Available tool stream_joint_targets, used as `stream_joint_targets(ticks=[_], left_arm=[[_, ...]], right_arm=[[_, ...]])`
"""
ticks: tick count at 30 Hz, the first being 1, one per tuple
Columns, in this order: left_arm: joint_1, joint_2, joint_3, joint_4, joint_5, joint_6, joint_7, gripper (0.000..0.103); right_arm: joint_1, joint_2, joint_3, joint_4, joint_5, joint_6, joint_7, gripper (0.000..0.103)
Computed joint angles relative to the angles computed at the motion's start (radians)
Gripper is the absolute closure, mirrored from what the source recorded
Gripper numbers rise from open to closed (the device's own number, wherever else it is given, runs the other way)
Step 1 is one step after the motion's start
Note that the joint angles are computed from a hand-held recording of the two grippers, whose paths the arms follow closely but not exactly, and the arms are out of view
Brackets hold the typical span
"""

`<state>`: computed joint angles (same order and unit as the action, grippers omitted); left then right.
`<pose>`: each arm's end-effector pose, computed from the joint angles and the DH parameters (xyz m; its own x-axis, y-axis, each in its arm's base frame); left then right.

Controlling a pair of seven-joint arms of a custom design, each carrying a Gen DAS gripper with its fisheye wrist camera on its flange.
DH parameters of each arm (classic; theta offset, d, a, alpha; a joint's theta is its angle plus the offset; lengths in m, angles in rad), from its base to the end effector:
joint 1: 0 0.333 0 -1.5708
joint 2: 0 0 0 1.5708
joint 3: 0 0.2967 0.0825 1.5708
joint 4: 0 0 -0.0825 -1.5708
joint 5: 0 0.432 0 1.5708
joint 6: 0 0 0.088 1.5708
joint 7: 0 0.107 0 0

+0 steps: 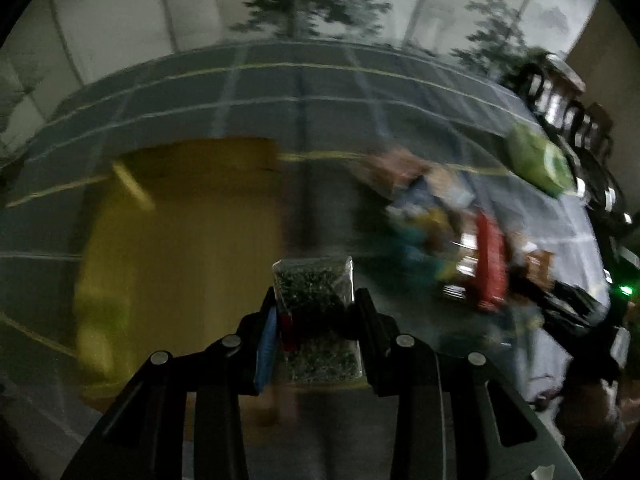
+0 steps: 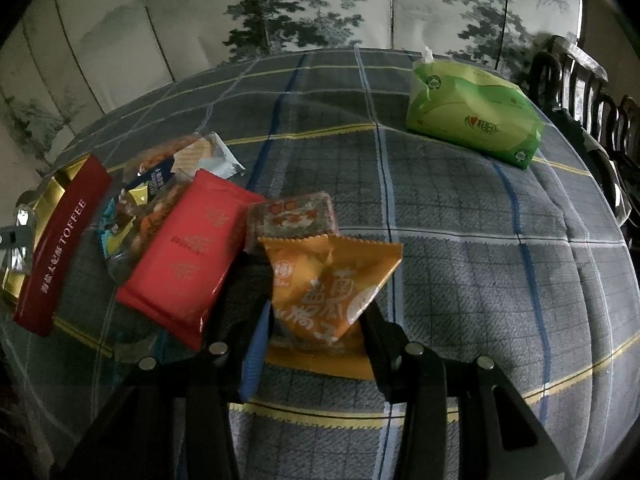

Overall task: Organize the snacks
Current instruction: 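Grasp the clear dark-green packet with the left tool while the right tool grasps the orange snack bag, then lower the packet into the gold tin with the left tool while the right tool lifts the orange bag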

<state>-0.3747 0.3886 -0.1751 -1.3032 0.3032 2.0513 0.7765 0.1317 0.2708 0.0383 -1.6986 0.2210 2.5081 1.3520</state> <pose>0.6570 -0.3562 0.5418 0.1598 -0.9837 0.0823 -0.8954 -0.1796 -0.4074 0.7096 0.1178 0.4584 0.2663 -0.9587 -0.0999 -0.8311 -0.1759 -0.5275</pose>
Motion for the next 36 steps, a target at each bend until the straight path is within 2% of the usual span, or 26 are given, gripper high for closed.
stream_joint_targets(ticks=[4, 13, 16, 26, 29, 31, 36], left_arm=[[0.030, -0.058, 0.024, -0.090, 0.029, -0.020, -0.026, 0.070], [0.111, -0.138, 0.022, -0.249, 0.015, -0.039, -0.043, 0.070], [0.118, -0.143, 0.020, -0.266, 0.031, -0.060, -0.043, 0.070], [0.124, -0.160, 0.011, -0.295, 0.052, -0.057, -0.051, 0.068], [0.128, -0.172, 0.011, -0.313, 0.049, -0.030, -0.069, 0.060], [0.130, -0.182, 0.011, -0.325, 0.054, -0.017, -0.080, 0.050], [0.137, -0.224, 0.006, -0.366, 0.060, 0.040, -0.101, 0.044]], right_arm=[[0.005, 0.002, -0.003, 0.002, -0.013, 0.002, 0.019, 0.058], [0.012, 0.006, -0.009, 0.010, -0.048, -0.005, 0.059, 0.058], [0.017, 0.002, -0.012, 0.006, -0.067, -0.001, 0.076, 0.059], [0.028, -0.063, -0.028, -0.046, -0.143, 0.066, 0.156, 0.059], [0.024, -0.090, -0.018, -0.055, -0.132, 0.090, 0.133, 0.059], [0.023, -0.101, -0.007, -0.052, -0.107, 0.098, 0.102, 0.059], [0.038, -0.112, 0.030, -0.029, -0.001, 0.089, -0.015, 0.059]])
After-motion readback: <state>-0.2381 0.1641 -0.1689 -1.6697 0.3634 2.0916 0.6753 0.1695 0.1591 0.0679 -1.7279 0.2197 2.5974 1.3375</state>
